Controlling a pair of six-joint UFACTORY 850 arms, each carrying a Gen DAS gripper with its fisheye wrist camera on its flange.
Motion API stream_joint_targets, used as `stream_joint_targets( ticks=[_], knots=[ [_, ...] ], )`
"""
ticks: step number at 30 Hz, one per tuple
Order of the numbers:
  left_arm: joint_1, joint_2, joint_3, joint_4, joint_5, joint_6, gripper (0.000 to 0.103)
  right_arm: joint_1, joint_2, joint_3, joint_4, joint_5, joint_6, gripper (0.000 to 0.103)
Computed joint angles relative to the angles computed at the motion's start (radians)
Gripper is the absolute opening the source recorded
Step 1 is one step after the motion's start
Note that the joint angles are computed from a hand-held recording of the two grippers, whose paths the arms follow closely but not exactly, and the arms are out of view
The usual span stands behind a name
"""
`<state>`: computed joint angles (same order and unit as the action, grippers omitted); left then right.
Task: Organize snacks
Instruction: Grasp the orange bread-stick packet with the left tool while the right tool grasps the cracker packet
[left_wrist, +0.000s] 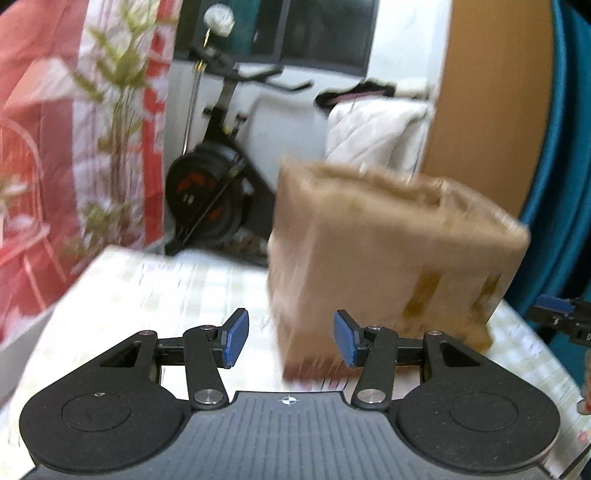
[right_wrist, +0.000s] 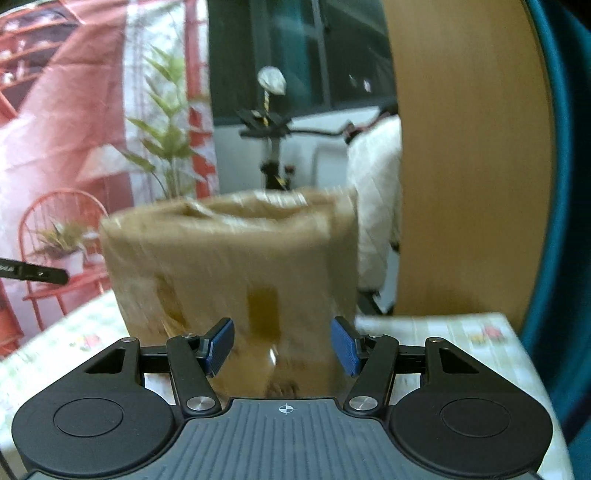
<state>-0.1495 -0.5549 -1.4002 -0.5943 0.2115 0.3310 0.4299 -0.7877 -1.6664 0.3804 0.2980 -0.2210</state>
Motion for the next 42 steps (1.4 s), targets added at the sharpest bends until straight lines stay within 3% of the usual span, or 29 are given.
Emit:
stream_joint_targets(
  ticks=[6, 14, 23, 28, 30, 34, 37, 42],
  knots=[
    [0.007, -0.025, 0.038, -0.167, -0.025, 0.122, 0.053, 0.005, -0.041, 0.009, 0.26, -0.012, -0.244, 0.055],
    [0.01, -0.045, 0.058, -0.347, -0.026, 0.3, 0.053, -0.022, -0.081, 0.018, 0.28, -0.045, -0.146, 0.055],
    [0.007, -0.043, 0.072, -0.39, -0.041, 0.347, 0.053, -0.031, -0.108, 0.003, 0.286, -0.09, -0.14, 0.055],
    [0.007, -0.063, 0.059, -0.354, -0.064, 0.329, 0.056, -0.03, -0.145, -0.063, 0.525, -0.14, -0.408, 0.055],
    [0.005, -0.071, 0.051, -0.412, -0.077, 0.394, 0.058, -0.029, -0.159, -0.085, 0.675, -0.153, -0.565, 0.055],
    [0.001, -0.077, 0.058, -0.382, -0.087, 0.354, 0.058, -0.017, -0.167, -0.084, 0.701, -0.127, -0.632, 0.055],
    [-0.005, -0.082, 0.068, -0.338, -0.069, 0.297, 0.059, 0.0, -0.175, -0.094, 0.793, -0.108, -0.79, 0.055],
    [-0.018, -0.098, 0.047, -0.472, -0.044, 0.436, 0.059, 0.006, -0.183, -0.102, 0.757, -0.1, -0.785, 0.054]
  ],
)
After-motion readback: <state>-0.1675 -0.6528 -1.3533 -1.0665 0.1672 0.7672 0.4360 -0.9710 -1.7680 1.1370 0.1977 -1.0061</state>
